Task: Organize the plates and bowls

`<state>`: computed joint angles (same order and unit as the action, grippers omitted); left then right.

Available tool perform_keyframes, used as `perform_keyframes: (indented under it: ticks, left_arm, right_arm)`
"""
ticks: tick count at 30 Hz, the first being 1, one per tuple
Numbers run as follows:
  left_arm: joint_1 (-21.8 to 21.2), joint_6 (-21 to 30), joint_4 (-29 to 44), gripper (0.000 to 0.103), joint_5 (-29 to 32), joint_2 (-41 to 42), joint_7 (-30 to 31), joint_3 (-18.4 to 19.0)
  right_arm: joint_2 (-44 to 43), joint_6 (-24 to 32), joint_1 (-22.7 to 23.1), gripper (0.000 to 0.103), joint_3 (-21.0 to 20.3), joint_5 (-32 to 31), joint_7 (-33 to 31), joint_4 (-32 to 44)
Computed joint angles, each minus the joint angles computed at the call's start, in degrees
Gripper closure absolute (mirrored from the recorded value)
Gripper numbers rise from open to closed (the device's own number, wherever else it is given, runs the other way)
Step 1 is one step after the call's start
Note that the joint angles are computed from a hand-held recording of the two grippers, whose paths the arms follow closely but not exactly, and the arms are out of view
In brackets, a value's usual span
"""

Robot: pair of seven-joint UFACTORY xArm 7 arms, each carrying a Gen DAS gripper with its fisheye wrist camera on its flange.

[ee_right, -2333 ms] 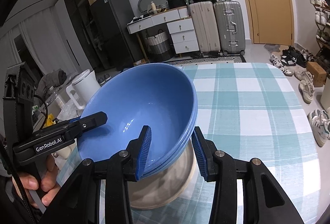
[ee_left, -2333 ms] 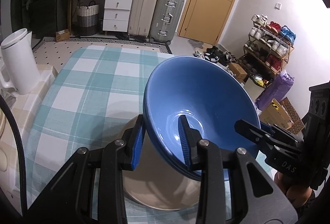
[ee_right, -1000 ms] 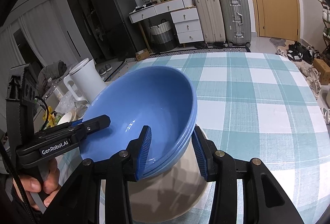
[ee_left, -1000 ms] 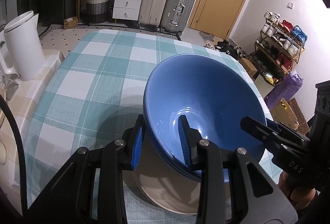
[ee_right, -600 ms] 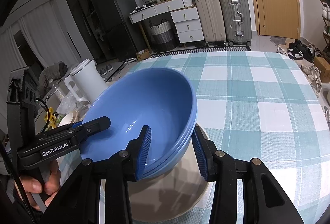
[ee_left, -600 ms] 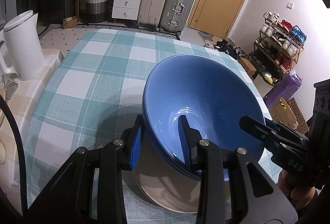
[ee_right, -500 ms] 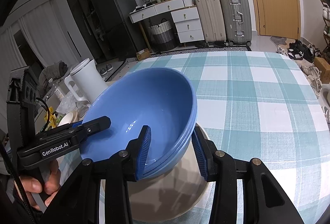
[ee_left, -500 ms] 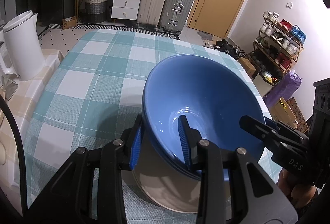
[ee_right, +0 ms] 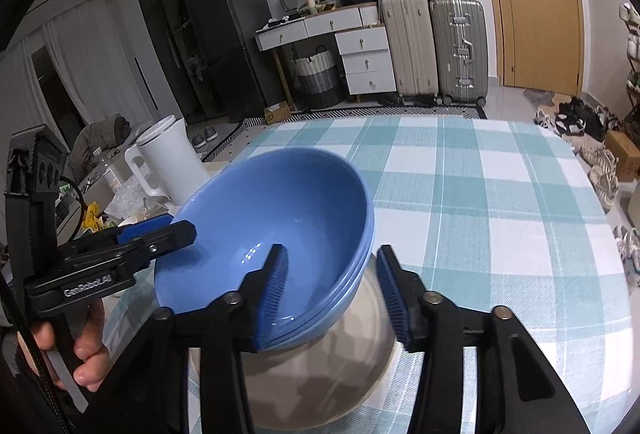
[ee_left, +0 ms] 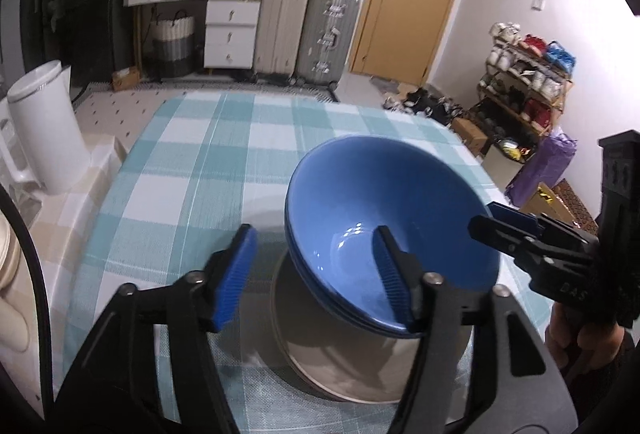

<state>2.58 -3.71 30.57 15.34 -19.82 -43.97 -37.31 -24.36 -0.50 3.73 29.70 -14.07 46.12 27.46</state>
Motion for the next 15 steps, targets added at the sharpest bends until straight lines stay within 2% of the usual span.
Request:
perform_keyframes:
  ticks: [1, 3, 4, 5, 7, 8, 10, 15]
  left_arm:
    - [-0.12, -0.85, -0.74, 0.029, 0.24, -0.96, 0.21, 0.18]
    - [-0.45, -2.08, -2.16, 0.021, -0.09, -2.92, 0.96, 0.43]
    - [-0.19, -3.21, -3.11, 0.021, -0.34, -4.05, 1.43, 0.1]
    - [0.26, -3.85, -3.82, 0.019, -0.91, -5.0, 1.89, -0.47]
    - [-0.56, -5.17, -5.4, 0.01, -2.07, -6.32, 3.3, 0.1]
    - [-1.43, -5.95, -6.27, 0.0, -2.68, -6.82, 4.02, 0.86]
    - [-3.58, -9.17, -8.76, 0.001, -3.84, -7.84, 5.32, 2.97]
    - [-5.23, -12.08, -13.49, 0.001, -7.97, -11.65, 7.34, 3.37]
  right_arm:
    - [-0.55, 0.3, -0.22, 0.051, 0.22, -0.48, -0.38, -0.09]
    - [-1.46, 0.8, -0.19, 0.036, 0.39, -1.21, -1.08, -0.29]
    - [-1.82, -0.22, 0.51, 0.023, -0.32, -1.41, -1.74, -0.86]
    - [-2.55, -1.96, 0.45, 0.015, -0.36, -1.4, -1.94, -1.82]
    - [-3.91, -3.92, 0.58, 0.008, -0.34, -0.46, -2.59, -3.28]
    - [-5.04, -4.61, -0.31, 0.003, 0.72, 0.12, -2.56, -3.99]
    - [-8.24, -6.87, -3.84, 0.001, 4.62, 1.49, -1.67, -6.01]
    - [-11.96, -13.12, -3.23, 0.001, 5.33, 5.0, -3.88, -10.79]
